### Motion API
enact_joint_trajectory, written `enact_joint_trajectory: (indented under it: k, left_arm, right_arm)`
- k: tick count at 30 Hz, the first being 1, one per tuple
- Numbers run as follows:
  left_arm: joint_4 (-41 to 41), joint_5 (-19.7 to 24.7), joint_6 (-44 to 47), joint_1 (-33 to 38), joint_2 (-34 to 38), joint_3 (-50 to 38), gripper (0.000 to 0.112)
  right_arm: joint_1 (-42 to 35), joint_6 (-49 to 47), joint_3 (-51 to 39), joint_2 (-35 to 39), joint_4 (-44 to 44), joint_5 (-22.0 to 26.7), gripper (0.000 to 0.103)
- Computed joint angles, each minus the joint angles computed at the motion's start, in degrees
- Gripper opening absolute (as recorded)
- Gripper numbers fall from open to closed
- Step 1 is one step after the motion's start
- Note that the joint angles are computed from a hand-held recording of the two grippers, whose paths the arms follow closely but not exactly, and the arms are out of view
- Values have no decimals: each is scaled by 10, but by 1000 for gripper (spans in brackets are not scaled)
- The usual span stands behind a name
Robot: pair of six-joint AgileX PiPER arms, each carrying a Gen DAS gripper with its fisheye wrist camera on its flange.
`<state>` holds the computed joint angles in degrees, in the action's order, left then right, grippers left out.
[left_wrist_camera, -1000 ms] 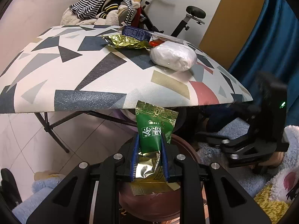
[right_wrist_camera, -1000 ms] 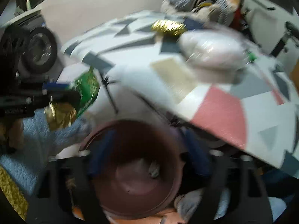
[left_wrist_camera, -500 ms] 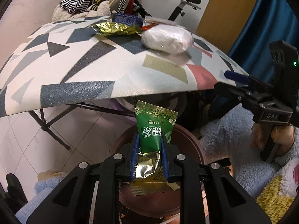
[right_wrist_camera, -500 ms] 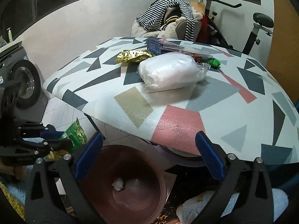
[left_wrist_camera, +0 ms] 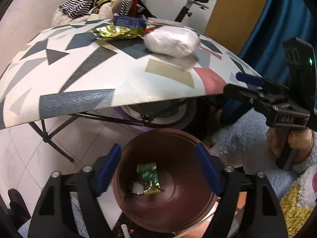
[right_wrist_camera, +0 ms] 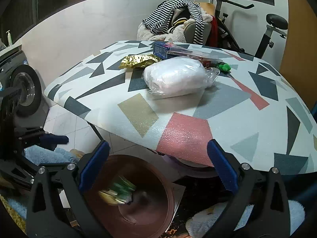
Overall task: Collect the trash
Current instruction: 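Open both grippers to drop the tissue and green packet into the bin, then grasp the white plastic bag with the right gripper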
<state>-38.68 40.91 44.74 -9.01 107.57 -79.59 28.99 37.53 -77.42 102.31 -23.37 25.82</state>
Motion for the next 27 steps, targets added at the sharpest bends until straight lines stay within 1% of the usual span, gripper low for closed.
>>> enact_joint_trajectory:
  k: [1,2,3,5,8,11,15,19,23,26,27]
  left_arm:
    - [-2,-9,-1,1,-4,5,85]
    - [-10,-23,4,2,-9,12,92]
    - [-17,-28,9,4,-12,15,97]
    - [-34,-37,22,9,-18,22,97]
    - [-34,-43,13,12,-20,23,97]
    - [-36,-42,8,17,-17,20,97]
    - [-58,-47,27,22,-23,26,97]
    - [-49,-69,15,20,-29,33,97]
    - [-63,-82,16,28,-32,37,97]
    - [-79,-95,21,36,-40,43,97]
    - [-102,-98,43,41,-46,48,97]
  right_arm:
    - [1,-1,-1,1,-1,1,97]
    - [2,-4,-2,2,0,2,97]
    - [3,-5,-4,3,0,3,97]
    - [5,-6,-3,3,-3,2,97]
    - [6,-5,-4,3,-4,2,97]
    - [7,-1,-7,5,-10,5,97]
    - [9,19,-3,4,-32,3,97]
    - [5,11,-4,7,-20,3,97]
    - [-3,-25,-9,13,25,7,97]
    - [-4,-2,-16,19,8,21,97]
    - [-6,3,-11,16,6,16,97]
